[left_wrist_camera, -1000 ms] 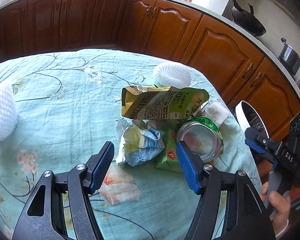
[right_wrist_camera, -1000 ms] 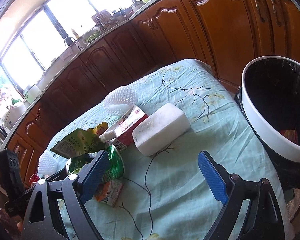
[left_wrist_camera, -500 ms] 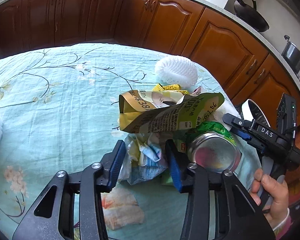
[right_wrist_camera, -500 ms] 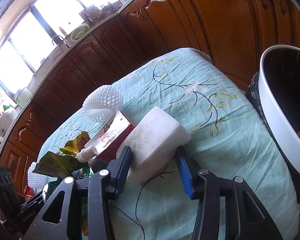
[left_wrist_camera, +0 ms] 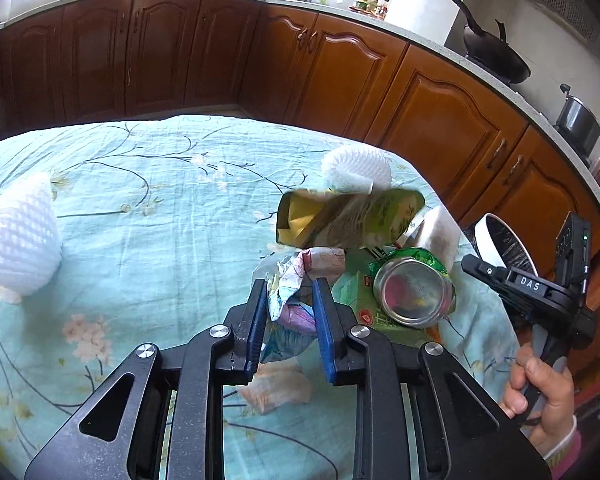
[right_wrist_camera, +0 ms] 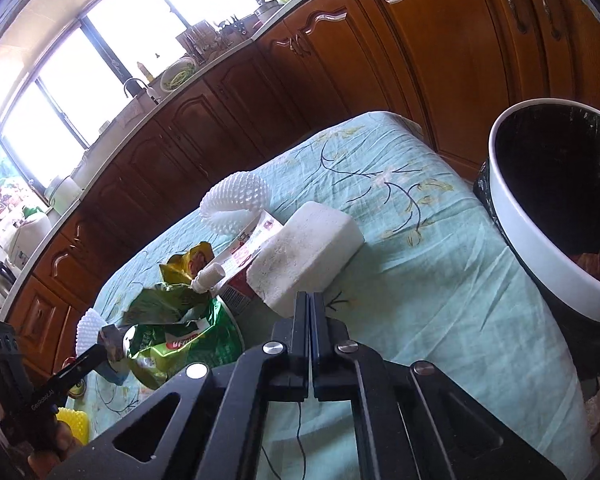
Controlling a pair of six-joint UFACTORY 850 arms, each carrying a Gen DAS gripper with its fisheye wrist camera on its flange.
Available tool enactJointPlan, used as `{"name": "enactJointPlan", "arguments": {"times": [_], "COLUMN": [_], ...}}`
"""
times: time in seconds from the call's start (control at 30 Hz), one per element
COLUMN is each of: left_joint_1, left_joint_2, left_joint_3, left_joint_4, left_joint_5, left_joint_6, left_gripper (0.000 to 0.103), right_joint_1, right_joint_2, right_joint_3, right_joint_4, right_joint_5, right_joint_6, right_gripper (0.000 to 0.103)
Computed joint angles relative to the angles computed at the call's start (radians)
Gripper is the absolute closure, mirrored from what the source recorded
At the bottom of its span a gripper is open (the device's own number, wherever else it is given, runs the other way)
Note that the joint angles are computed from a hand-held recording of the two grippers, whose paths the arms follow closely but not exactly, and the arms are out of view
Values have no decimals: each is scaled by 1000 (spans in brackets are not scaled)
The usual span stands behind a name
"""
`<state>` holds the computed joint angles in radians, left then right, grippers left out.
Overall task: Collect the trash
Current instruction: 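Grasp the white foam block with the right tool while the left tool grasps a crumpled wrapper, then carry both items over the trash bin and release them inside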
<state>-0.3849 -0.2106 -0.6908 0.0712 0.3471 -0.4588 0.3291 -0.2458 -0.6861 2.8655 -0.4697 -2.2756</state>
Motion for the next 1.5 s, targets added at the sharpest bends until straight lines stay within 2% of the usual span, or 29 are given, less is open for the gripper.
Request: {"name": "enactJointPlan", "arguments": {"times": [0.07, 0.13, 0.23, 0.27, 0.3, 0.37, 0.5, 0.57, 0.63, 0.7, 0.77, 0.87, 1.17, 1.5], "left_joint_1": [3, 5, 0, -2, -1, 3, 6, 5, 6, 9, 10, 2, -57, -176], "left_joint_2": [32, 63, 104, 117, 127, 140, 155, 157, 156, 156, 151, 149, 119, 24], "left_joint_3": [24, 46, 73, 80, 88, 94, 101, 101, 100, 100, 94, 89, 37, -77], "left_joint_4": [-25, -62, -150, -171, -180, -184, -159, -142, -112, -77, -39, -19, 69, 143], "left_joint_5": [9, 20, 35, 39, 45, 53, 59, 57, 55, 56, 56, 58, 54, 28], "left_joint_6": [16, 48, 125, 144, 149, 148, 125, 112, 86, 48, 12, -1, -59, -81], "left_gripper": [82, 82, 82, 82, 82, 82, 82, 82, 82, 82, 82, 82, 82, 82], "right_joint_1": [4, -5, -9, -7, -6, 0, 5, -8, -19, -15, -11, -11, -53, -125], "right_joint_2": [18, 24, 18, 16, 7, -16, -95, -141, -177, -178, -159, -122, 24, 205], "right_joint_3": [17, 24, 14, 10, -2, -35, -130, -178, -201, -205, -182, -143, 28, 196], "right_joint_4": [21, -28, -49, -43, -51, -38, -47, -156, -208, -153, -83, -54, -22, 49], "right_joint_5": [2, -11, -5, -2, -2, 14, 82, 107, 80, 88, 61, 31, -53, -67], "right_joint_6": [-23, 28, 54, 55, 63, 54, 87, 206, 267, 200, 121, 80, 46, -37], "right_gripper": [103, 97, 93, 82, 63, 43, 43, 43, 49, 61, 69, 73, 74, 74]}}
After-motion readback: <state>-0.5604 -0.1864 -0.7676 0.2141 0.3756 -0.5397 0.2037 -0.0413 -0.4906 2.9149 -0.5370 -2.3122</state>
